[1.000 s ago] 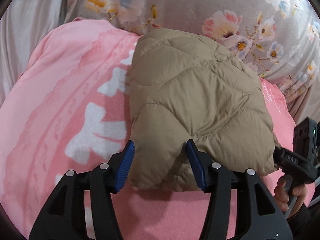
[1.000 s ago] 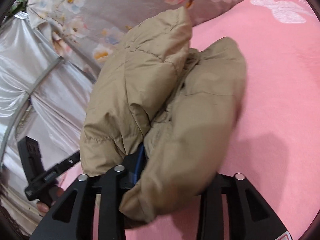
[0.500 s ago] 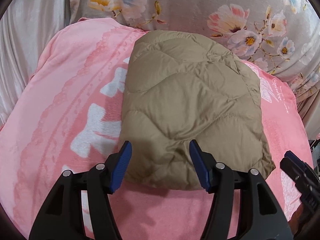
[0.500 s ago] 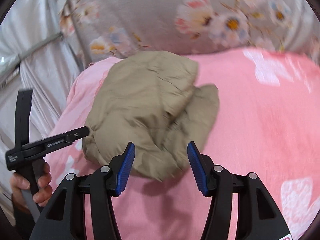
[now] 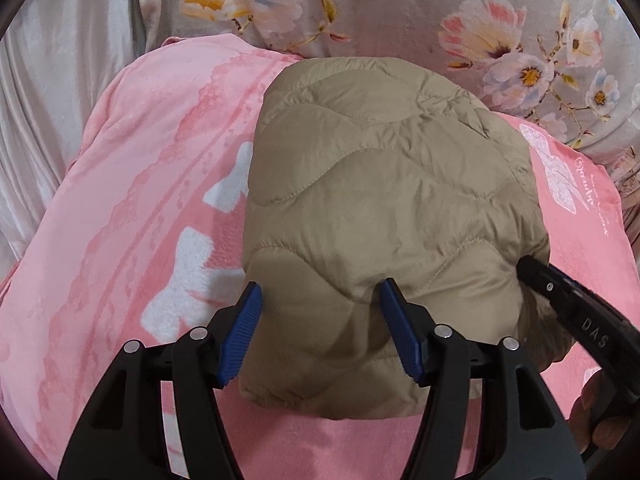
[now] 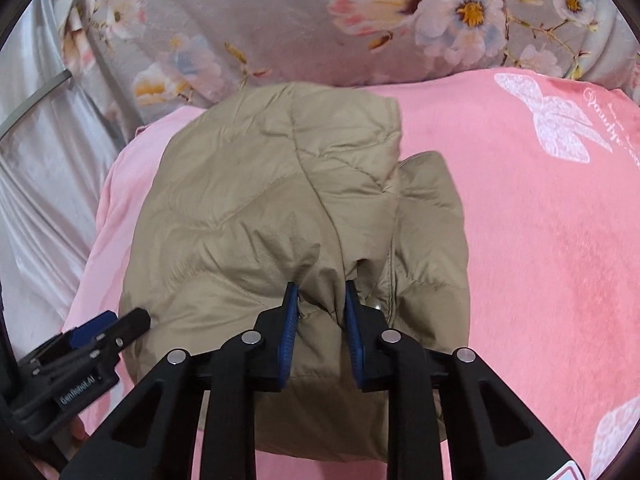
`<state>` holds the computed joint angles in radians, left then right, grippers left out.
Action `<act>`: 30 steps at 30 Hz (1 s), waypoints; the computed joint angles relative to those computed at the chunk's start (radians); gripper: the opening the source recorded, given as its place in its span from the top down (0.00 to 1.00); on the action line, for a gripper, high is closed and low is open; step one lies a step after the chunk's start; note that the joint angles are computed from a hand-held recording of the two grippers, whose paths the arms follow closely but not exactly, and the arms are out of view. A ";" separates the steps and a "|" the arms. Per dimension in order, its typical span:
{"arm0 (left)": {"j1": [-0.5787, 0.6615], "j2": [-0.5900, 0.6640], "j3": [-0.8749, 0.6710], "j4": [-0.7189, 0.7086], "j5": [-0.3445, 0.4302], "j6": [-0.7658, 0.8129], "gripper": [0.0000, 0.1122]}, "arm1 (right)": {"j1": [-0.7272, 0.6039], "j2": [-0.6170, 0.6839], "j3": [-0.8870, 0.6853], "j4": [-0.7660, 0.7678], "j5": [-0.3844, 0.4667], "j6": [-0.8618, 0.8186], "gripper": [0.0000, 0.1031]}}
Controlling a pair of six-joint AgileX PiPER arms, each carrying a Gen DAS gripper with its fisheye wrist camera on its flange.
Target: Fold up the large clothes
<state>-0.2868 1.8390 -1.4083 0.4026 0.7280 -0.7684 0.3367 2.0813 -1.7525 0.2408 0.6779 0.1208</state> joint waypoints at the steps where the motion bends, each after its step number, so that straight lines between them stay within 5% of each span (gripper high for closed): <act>1: -0.003 0.015 -0.020 0.009 0.008 -0.003 0.47 | 0.001 0.010 -0.022 -0.026 0.009 0.024 0.86; 6: -0.018 0.099 -0.122 0.071 0.051 -0.034 0.39 | 0.010 0.105 -0.141 -0.115 0.080 0.075 0.87; 14: -0.031 0.219 -0.215 0.174 0.068 -0.084 0.22 | 0.006 0.181 -0.172 -0.132 0.056 0.088 0.86; 17: -0.021 0.255 -0.227 0.196 0.039 -0.107 0.12 | 0.001 0.199 -0.172 -0.124 0.028 0.085 0.86; 24: -0.018 0.320 -0.243 0.347 -0.043 -0.216 0.12 | 0.007 0.210 -0.152 -0.124 -0.019 0.107 0.85; 30: 0.063 0.369 -0.291 0.255 -0.178 -0.047 0.12 | 0.027 0.210 -0.123 -0.156 -0.082 0.152 0.85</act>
<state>-0.2235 2.2084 -1.6996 0.6572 0.5498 -0.8152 0.3635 2.2915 -1.8753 0.0844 0.5954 0.2731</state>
